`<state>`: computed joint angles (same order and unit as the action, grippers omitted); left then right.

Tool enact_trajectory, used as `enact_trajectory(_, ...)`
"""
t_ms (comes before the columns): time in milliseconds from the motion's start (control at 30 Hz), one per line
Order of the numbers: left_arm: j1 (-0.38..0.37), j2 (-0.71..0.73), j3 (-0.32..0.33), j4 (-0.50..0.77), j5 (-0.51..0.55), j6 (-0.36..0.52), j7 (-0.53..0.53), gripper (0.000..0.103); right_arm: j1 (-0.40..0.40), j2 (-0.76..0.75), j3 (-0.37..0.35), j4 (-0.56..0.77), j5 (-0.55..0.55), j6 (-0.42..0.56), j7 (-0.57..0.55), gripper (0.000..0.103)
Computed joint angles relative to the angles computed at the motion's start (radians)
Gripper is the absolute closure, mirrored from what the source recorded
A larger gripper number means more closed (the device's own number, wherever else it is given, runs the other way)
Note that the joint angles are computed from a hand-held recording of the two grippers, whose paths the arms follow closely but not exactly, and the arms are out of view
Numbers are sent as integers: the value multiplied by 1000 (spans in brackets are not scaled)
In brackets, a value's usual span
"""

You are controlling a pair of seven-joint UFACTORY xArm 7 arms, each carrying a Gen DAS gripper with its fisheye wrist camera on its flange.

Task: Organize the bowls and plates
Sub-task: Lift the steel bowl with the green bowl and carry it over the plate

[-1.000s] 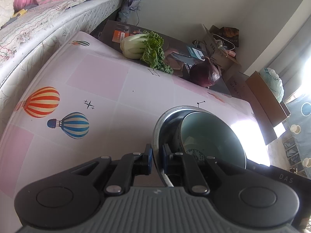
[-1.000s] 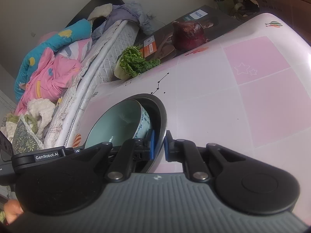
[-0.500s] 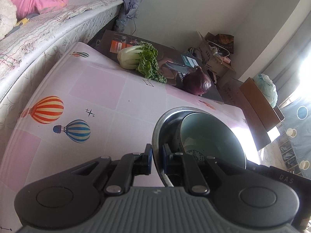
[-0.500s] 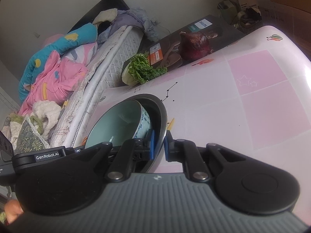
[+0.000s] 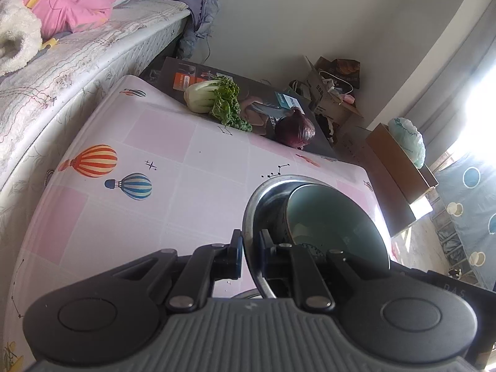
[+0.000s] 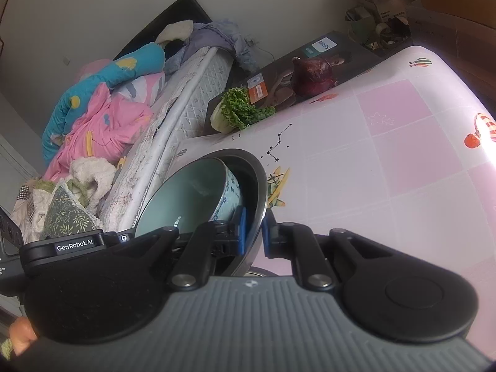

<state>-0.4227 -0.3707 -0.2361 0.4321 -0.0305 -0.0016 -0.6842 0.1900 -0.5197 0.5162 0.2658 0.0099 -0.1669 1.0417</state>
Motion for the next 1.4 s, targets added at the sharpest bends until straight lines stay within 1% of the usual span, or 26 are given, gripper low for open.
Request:
enact_trajectory(133,-47,-74,10,-55,-18,19,-8,92,78,-121,-3,-53,12,86,56,93)
enact_trajectory(300,-86,-161,-3,-123,-28,41,-30,92,181,-266,13,-118,-2,196,168,92)
enact_trajectory(433,-109,-213,-16,-174,-28,55,-56,92,241,-319,32,-153,-26,240,253,92)
enact_trajectory(533,-118,-230,-24,-201,-23,72,-74,92,267,-316,46,-172,-47,236,312,92)
enact_trajectory(633,-125,-235,-27,-224,-15,77,-88,92,271,-290,69,-180,-76,219,367,92)
enact_trajectory(767,-135,-219,-23,-248,-8,64,-100,92,249,-249,107,-179,-123,201,425,92)
enact_trajectory(833,-134,-208,-25,-255,-1,52,-105,92,236,-234,123,-178,-145,195,443,92)
enact_trajectory(900,-122,-203,-41,-260,10,40,-113,92,201,-213,154,-159,-176,203,451,92)
enact_trajectory(1000,-94,-210,-73,-260,34,46,-129,92,184,-201,169,-147,-206,210,460,92)
enact_trajectory(1100,-96,-233,-77,-272,47,43,-139,91,174,-202,180,-137,-231,224,464,90)
enact_trajectory(1233,-88,-270,-94,-278,69,61,-148,86,180,-207,180,-134,-249,231,478,89)
enact_trajectory(1300,-81,-291,-110,-281,79,78,-160,85,185,-205,177,-134,-254,225,480,89)
enact_trajectory(1400,-94,-307,-95,-290,84,84,-163,85,192,-208,181,-128,-258,237,488,89)
